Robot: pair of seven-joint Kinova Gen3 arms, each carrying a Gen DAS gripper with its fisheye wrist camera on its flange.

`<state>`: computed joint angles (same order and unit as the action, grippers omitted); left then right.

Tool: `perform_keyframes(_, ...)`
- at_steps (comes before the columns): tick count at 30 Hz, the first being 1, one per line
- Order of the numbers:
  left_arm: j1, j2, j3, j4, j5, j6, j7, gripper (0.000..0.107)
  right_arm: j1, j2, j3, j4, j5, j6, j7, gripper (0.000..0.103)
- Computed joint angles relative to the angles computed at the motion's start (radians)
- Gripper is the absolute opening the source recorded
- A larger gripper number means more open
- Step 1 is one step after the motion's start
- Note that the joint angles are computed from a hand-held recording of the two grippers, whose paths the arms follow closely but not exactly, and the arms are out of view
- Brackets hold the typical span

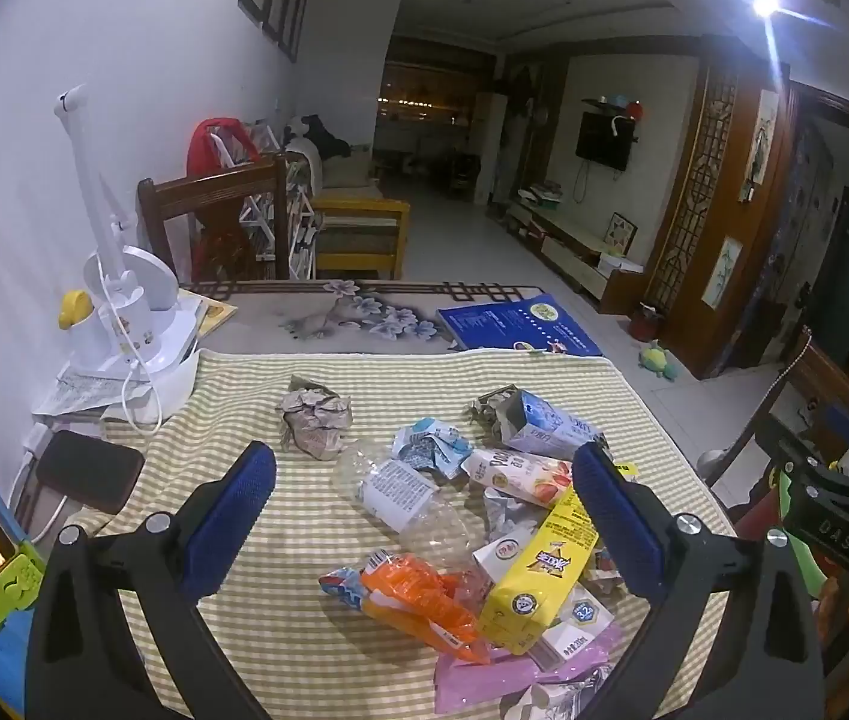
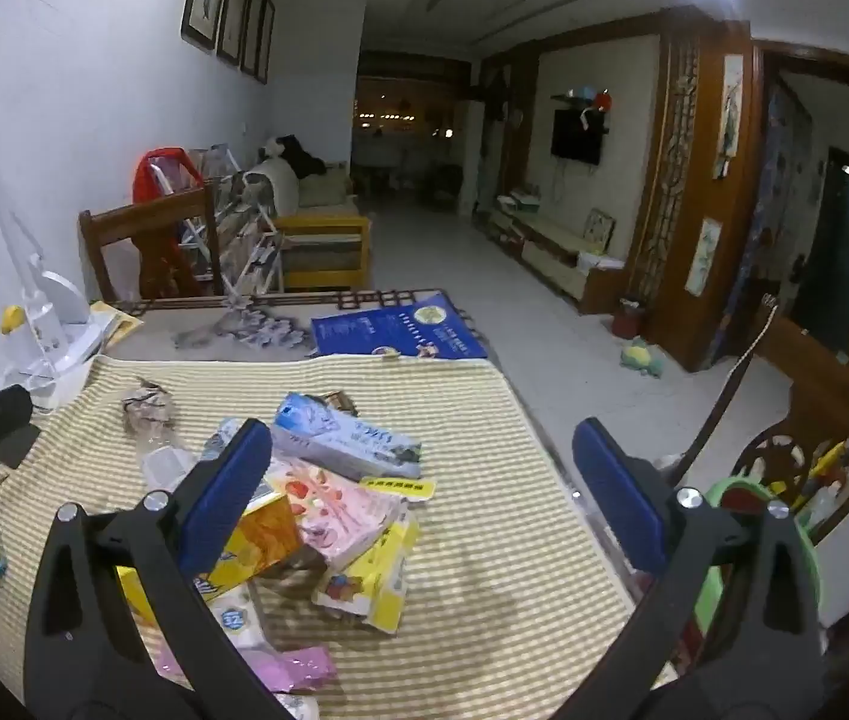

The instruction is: Collect trash

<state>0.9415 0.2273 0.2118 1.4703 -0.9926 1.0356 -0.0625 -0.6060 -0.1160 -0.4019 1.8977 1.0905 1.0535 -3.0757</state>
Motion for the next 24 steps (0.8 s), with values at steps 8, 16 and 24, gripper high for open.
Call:
perform_keyframes(8, 0.002, 0.001, -0.001, 0.002, 0.001, -0.001, 0.000, 0.095, -0.006, 0.008, 0.001, 0.012, 0.023, 0.003, -0.035, 0.099)
perform_keyframes(16, -0.004, 0.003, -0.004, 0.005, 0.010, -0.012, -0.001, 0.095, -0.014, 0.012, 0.006, 0.018, 0.031, -0.009, -0.030, 0.099)
perform_keyframes(24, -0.009, 0.004, -0.007, 0.013, 0.012, -0.020, 0.005, 0.095, -0.018, 0.016, 0.011, 0.017, 0.027, -0.012, -0.030, 0.099)
